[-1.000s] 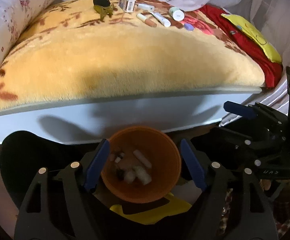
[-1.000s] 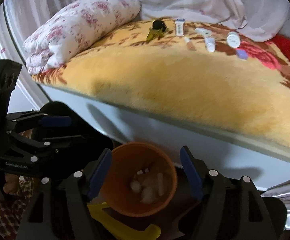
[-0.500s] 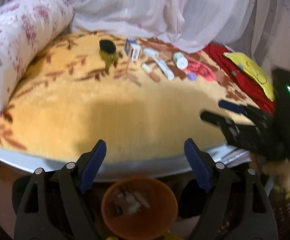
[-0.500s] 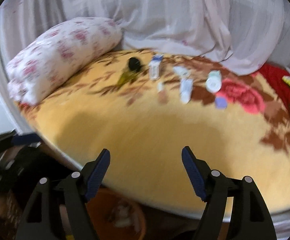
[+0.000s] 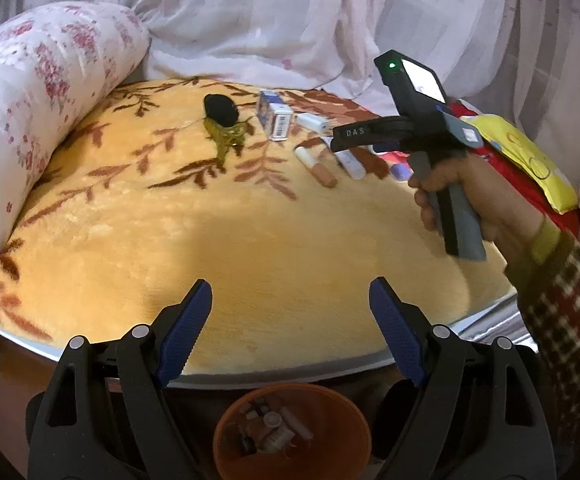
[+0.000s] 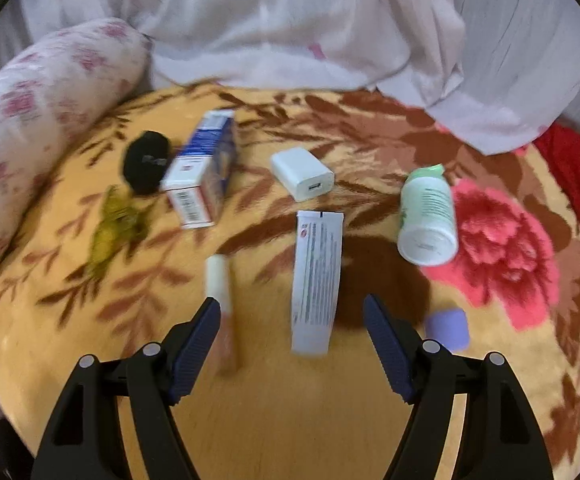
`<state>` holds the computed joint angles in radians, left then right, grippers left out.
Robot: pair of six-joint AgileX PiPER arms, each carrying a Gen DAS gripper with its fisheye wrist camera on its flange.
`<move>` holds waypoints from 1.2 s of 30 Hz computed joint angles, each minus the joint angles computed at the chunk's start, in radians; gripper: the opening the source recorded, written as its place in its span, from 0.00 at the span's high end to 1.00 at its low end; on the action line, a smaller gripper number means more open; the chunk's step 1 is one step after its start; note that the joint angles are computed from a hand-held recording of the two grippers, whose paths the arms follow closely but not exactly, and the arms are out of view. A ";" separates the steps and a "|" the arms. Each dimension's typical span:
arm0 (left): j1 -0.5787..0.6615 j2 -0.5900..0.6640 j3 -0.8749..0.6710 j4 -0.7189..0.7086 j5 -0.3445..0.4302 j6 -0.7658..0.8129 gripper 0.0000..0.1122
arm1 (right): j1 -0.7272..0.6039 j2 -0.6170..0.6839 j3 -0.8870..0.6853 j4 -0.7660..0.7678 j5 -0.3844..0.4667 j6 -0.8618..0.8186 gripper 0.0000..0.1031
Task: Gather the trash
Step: 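Grasp the white ointment tube with the right tool while the left tool grasps the lipstick tube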
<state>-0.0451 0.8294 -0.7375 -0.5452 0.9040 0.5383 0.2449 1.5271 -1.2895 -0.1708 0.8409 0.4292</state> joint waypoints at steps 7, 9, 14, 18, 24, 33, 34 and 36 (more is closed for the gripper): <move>0.109 0.067 -0.002 -0.070 0.019 0.094 0.30 | -0.075 0.189 -0.137 0.100 0.077 -0.068 0.70; 0.108 0.081 -0.007 -0.079 0.013 0.097 0.30 | -0.063 0.139 -0.087 0.080 0.037 -0.048 0.70; -0.019 0.157 -0.071 -0.047 -0.058 -0.012 0.30 | -0.012 -0.079 0.077 0.046 -0.058 -0.020 0.70; -0.239 0.271 -0.166 0.096 -0.218 -0.229 0.30 | 0.041 -0.301 0.198 -0.029 -0.067 0.050 0.70; -0.415 0.539 -0.374 0.274 -0.289 -0.488 0.35 | 0.055 -0.526 0.283 -0.087 -0.020 0.100 0.70; -0.510 0.916 -0.717 0.506 -0.165 -0.813 0.43 | -0.007 -0.672 0.356 -0.061 -0.003 0.033 0.70; -0.513 0.952 -0.755 0.523 -0.136 -0.842 0.43 | -0.007 -0.680 0.361 -0.062 -0.005 0.033 0.70; -0.520 0.996 -0.799 0.560 -0.105 -0.885 0.52 | -0.030 -0.695 0.374 -0.028 -0.012 -0.002 0.70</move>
